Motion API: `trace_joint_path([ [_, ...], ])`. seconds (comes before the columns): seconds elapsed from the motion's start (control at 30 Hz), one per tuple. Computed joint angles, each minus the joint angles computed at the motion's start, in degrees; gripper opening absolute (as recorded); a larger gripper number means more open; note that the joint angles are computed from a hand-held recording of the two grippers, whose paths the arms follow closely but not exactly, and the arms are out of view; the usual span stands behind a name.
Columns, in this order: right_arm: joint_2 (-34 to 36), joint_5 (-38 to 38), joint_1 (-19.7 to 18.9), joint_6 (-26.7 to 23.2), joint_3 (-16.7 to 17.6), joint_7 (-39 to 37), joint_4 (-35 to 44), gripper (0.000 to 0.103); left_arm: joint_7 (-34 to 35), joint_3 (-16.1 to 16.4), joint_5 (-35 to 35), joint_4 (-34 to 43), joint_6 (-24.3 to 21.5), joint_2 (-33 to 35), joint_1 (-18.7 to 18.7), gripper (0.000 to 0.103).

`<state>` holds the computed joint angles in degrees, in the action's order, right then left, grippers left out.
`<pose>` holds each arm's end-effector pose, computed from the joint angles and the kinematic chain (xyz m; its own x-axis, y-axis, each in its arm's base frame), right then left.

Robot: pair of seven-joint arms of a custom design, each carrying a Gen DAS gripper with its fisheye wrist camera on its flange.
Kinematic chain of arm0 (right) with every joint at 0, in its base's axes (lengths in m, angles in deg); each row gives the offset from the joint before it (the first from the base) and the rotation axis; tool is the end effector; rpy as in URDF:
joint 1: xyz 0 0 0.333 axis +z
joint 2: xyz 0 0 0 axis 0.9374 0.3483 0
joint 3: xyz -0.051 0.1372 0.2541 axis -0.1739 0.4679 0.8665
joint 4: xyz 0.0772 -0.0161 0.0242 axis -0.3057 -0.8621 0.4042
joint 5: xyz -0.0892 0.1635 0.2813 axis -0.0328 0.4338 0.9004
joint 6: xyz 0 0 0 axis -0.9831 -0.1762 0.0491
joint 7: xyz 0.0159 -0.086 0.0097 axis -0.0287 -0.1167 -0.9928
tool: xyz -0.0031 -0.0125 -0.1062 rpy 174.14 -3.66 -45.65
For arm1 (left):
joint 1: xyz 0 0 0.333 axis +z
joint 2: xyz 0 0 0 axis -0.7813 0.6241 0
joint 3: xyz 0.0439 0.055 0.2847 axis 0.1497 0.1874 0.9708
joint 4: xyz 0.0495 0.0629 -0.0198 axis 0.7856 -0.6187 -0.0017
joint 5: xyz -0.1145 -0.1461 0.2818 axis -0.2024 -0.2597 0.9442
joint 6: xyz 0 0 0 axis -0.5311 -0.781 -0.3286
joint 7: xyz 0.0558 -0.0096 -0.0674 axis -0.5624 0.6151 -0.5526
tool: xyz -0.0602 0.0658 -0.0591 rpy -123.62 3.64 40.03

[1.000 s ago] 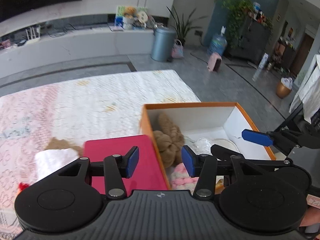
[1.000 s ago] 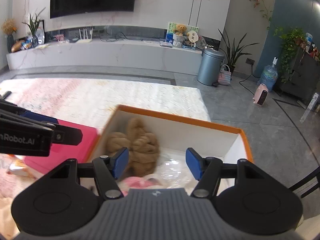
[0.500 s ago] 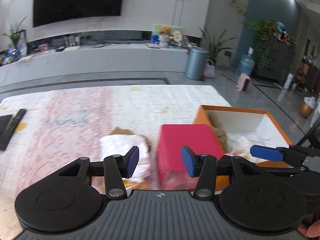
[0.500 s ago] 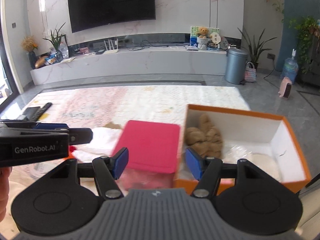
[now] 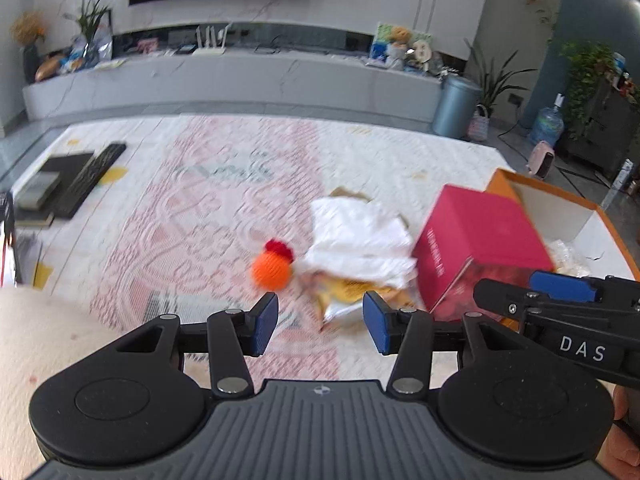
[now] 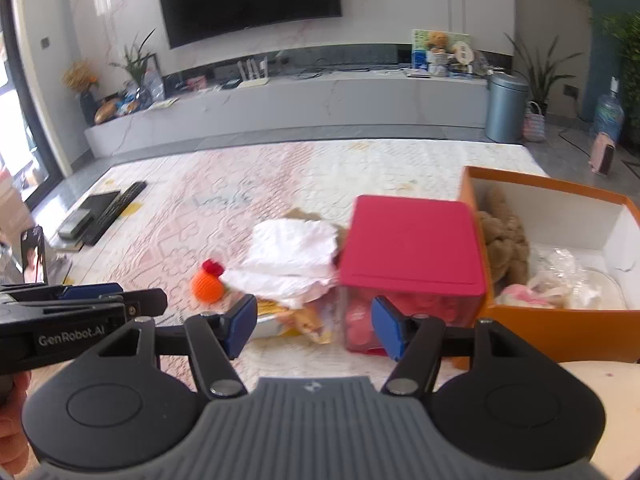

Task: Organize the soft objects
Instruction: 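Move both grippers back to the white cloth and orange crocheted ball, then grasp the orange crocheted ball with the left gripper while the right gripper grasps the white cloth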

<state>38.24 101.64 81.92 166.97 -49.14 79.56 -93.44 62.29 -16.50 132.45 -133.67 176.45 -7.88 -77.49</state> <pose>0.5703 0.1621 0.5400 0.6066 -0.7815 -0.1460 -0.6036 -0.3333 -0.7243 0.4455 -0.3497 0.5352 0.4379 -0.8919 0.1133 -0.6266 -0.3931 -0.6729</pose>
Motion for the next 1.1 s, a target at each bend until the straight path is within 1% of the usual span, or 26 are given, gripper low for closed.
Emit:
trace_joint_path([
  [0.17,1.01,-1.54,1.14,0.05,0.69,-0.59,0.11,0.063,-1.79,0.06,-1.65,-5.63,3.02,-3.4,1.46,0.057],
  [0.33,3.67,-3.89,2.08,-0.39,1.2,0.29,2.58,0.063,-1.91,0.04,-2.64,-8.74,5.48,-5.17,3.33,0.057],
  [0.5,7.27,-6.31,2.8,-0.96,1.78,1.25,6.72,0.062,-0.17,0.45,-3.62,-10.0,8.05,-5.23,5.15,0.057],
  [0.6,9.91,-8.24,3.24,-1.21,2.1,1.59,9.91,0.059,1.43,1.0,-4.27,-10.77,10.62,-5.06,6.3,0.057],
  [0.7,12.99,-10.76,3.73,-2.09,2.44,1.03,13.75,0.059,4.93,1.52,-5.44,-10.02,11.76,-3.98,7.29,0.057],
  [0.77,15.74,-12.69,3.99,-4.24,2.73,0.23,17.48,0.058,7.86,2.03,-6.62,-9.54,13.17,-3.11,8.01,0.056],
  [0.8,17.27,-13.82,4.17,-5.7,2.81,-0.23,19.72,0.059,9.44,2.31,-7.46,-9.3,13.95,-2.65,8.41,0.055],
  [0.9,22.16,-18.06,4.97,-10.5,2.6,-2.24,27.41,0.06,14.11,3.1,-9.45,-7.79,14.67,-0.69,9.39,0.053],
  [0.97,25.61,-20.79,5.42,-14.46,2.38,-4.1,33.26,0.067,16.86,3.64,-11.42,-7.16,16.0,0.54,10.15,0.053],
  [1.03,29.49,-22.98,5.93,-18.93,2.03,-5.11,40.07,0.068,19.28,4.08,-13.43,-6.49,17.3,1.87,10.79,0.053],
  [1.1,33.32,-24.42,6.42,-22.82,1.71,-5.42,46.62,0.068,21.76,4.36,-14.72,-4.48,16.37,3.89,10.89,0.053],
])
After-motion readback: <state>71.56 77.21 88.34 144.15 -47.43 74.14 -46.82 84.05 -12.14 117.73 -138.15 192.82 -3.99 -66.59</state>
